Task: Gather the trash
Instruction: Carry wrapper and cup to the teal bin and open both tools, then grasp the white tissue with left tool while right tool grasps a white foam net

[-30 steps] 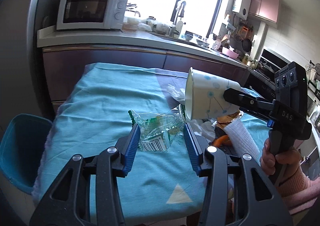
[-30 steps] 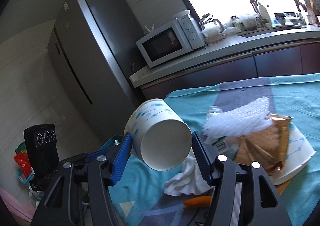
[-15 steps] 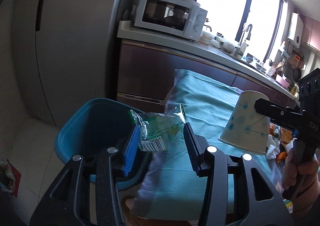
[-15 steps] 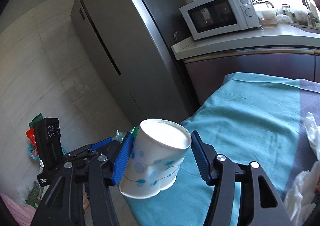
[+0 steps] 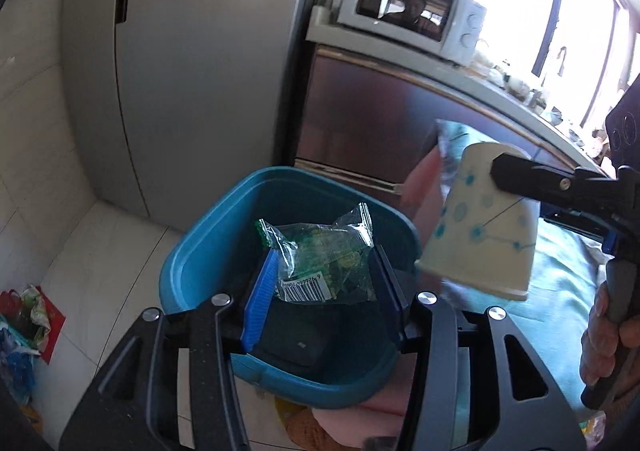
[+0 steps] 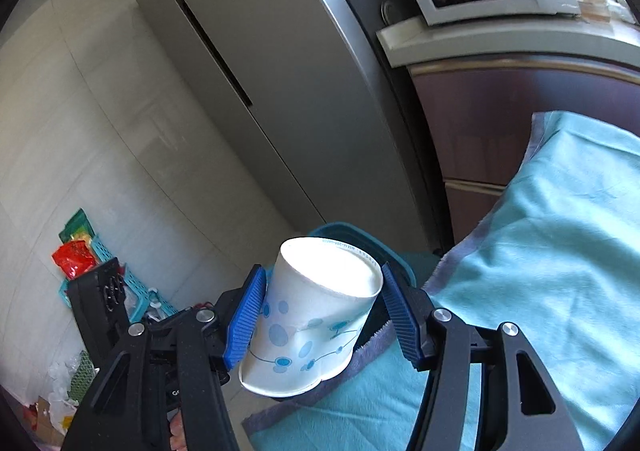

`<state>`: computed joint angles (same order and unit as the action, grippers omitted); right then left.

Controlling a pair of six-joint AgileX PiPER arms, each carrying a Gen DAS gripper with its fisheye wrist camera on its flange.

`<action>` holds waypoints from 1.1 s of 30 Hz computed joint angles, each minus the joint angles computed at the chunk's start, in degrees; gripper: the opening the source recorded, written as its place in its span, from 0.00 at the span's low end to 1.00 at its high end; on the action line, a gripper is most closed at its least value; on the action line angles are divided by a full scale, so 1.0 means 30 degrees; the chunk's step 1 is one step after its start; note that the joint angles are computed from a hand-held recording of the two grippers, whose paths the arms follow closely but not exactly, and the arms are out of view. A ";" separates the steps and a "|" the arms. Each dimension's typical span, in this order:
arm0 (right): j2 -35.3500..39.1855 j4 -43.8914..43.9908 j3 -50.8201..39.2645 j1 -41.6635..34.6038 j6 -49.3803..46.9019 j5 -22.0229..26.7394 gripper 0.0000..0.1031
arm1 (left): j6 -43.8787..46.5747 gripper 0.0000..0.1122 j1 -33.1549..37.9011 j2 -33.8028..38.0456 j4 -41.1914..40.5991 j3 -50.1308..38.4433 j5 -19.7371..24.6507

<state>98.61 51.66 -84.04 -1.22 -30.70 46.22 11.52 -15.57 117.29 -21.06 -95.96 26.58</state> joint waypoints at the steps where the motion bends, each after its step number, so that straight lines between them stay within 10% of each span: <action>1: 0.0381 -0.0578 -0.0477 0.0266 0.0657 0.0087 0.56 | -0.0298 0.43 0.0064 0.0383 0.0157 -0.0462 0.0293; 9: 0.2284 -0.3774 -0.2760 0.1650 0.4162 0.0451 0.61 | -0.2951 0.53 0.0229 0.2979 0.2018 -0.3690 0.2092; 17: 0.1107 -0.2069 -0.1133 0.0561 0.2401 0.0080 0.63 | -0.3559 0.55 0.0098 0.2425 0.2368 -0.2335 0.0494; 23: -0.2774 -0.0101 0.2326 -0.1680 -0.1068 0.0703 0.67 | 0.3121 0.67 -0.0726 -0.1012 -0.3207 0.2265 -0.2341; 33: -1.0277 0.1563 0.8019 -1.1592 -0.5879 0.4925 0.68 | 1.3111 0.70 -0.4518 -0.2633 -1.1719 0.3355 -0.0090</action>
